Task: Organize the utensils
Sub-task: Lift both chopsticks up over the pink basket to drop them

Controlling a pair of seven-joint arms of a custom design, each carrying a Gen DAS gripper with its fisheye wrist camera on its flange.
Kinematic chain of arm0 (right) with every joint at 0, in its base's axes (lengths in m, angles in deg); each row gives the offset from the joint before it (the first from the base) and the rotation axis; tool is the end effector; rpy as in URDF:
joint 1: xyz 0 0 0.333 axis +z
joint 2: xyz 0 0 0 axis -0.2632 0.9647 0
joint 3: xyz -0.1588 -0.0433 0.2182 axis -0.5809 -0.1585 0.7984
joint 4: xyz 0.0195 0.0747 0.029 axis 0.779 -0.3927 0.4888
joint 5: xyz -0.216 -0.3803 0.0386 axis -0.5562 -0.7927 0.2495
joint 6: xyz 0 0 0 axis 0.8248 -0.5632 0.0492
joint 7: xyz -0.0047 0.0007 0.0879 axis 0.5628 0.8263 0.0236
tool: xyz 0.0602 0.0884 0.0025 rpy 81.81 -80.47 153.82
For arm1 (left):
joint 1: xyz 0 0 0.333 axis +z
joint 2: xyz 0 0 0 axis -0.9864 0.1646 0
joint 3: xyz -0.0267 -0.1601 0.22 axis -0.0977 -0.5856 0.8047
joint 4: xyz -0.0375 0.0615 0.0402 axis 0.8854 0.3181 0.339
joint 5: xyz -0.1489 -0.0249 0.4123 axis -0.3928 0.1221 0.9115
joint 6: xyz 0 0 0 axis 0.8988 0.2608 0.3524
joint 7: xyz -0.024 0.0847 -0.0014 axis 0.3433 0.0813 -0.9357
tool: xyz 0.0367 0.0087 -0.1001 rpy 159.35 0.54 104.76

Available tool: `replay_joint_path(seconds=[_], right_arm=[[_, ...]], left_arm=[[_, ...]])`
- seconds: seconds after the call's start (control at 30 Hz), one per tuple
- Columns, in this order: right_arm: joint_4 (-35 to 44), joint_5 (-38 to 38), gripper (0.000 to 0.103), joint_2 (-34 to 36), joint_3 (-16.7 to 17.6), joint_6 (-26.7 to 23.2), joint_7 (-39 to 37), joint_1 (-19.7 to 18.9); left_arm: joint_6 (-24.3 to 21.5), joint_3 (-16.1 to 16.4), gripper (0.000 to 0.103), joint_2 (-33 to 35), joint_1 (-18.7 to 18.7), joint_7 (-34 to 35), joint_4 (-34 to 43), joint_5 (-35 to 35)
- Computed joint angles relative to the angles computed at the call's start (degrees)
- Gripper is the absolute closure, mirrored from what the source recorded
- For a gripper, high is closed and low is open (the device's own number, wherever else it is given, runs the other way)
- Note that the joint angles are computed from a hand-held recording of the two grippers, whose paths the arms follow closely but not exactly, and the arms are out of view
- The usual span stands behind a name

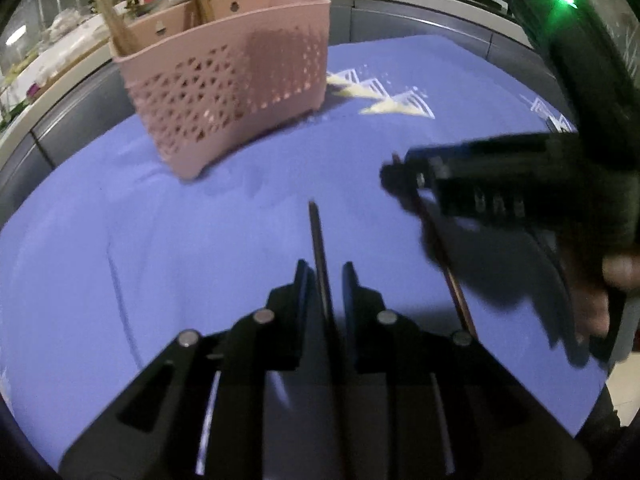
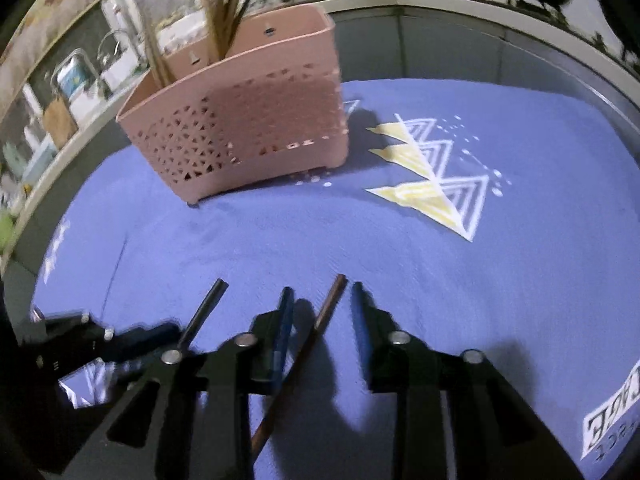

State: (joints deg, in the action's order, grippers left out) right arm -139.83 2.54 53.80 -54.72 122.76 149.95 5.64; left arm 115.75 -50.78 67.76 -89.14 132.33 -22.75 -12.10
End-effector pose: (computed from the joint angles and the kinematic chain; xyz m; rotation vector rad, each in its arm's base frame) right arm 0.6803 0.2522 0.4792 -1.5126 2.1081 -0.5964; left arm 0.7246 -0.2816 0.4942 -0.7956 2.7050 -0.8836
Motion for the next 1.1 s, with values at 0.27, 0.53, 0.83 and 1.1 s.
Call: replay_joint_path(seconds=[0.27,0.53,0.83,1.1], right_arm=[[-3.05,6.02,0.098,-1.59,0.82,6.17,-3.63,-1.93],[-11.35,-10.96,0.098,-12.41,-0.08,17.18,9.14,-0.58],[-10.88,-33.09,0.098,-17.63,4.74,18.32,23.04,-3.38],[-9.85,-37.85,0.098,-17.77,6.00,14.74,25.96,-3.48]], left_arm=[[-7.92,0.02,0.097,10.67,-2.15,-4.15,17.28,1.19],[-2.73,-5.59,0.098,-2.54,9.07,4.32,4.68,-17.99],[0.25,-3.94,0.098,-14.30,13.75,16.01,-5.10,-40.03],[-0.50,-0.63,0.098,-12.66,10.00,13.90,-3.56,-37.47]])
